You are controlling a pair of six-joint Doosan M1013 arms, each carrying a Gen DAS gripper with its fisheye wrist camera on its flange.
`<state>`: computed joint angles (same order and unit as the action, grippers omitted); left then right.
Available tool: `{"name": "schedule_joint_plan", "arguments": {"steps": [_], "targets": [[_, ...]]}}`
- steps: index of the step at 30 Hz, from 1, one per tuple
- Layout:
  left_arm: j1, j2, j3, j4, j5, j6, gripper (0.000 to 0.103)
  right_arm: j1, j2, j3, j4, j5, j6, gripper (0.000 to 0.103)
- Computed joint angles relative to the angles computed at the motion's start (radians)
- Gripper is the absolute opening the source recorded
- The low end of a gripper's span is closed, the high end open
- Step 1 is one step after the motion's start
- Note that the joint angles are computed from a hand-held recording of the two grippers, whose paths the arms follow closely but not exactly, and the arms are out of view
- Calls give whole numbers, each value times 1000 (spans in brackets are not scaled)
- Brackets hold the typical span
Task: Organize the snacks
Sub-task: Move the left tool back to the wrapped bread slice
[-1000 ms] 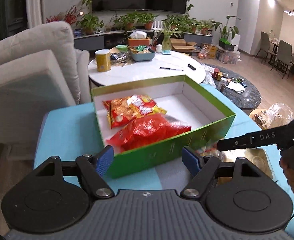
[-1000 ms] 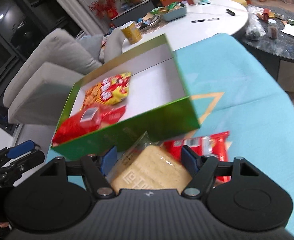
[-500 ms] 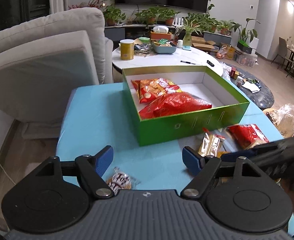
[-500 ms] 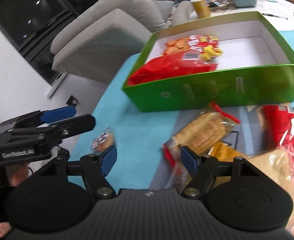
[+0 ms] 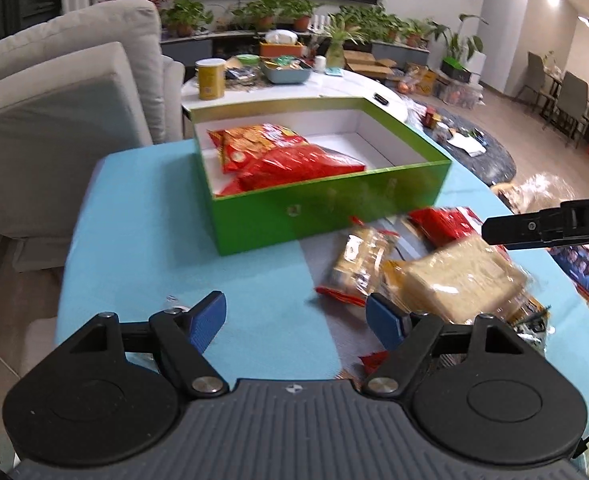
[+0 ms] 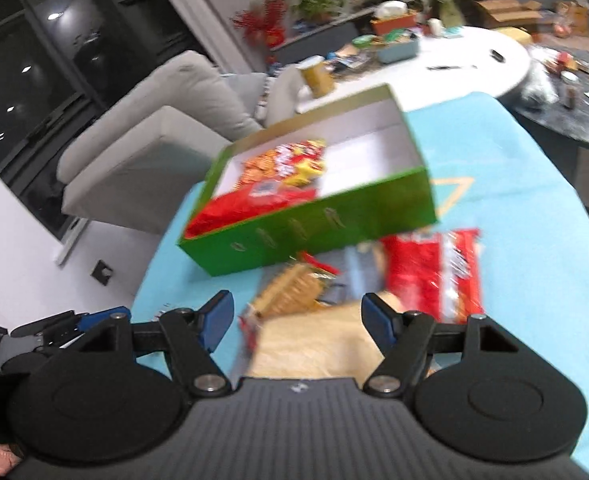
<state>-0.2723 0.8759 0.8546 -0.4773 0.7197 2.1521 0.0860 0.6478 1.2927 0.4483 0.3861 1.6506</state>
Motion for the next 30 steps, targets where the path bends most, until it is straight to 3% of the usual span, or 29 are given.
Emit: {"name": "schedule_joint_plan", "arguments": {"steps": [7,13,25,30], "targets": [[-10,5,-7,-44,47,54,75,3,-3,11,-179,16,188,77],[-17,9,-10,-59,79,71,75,6,2,6,-214,46,219,78],[-5,5,-5,-20,60,0,75,15,22,-18,-34,73,12,78],[-2,9,-16,-24,57,-11,77,11,13,-6,-65,50,78,78]]}}
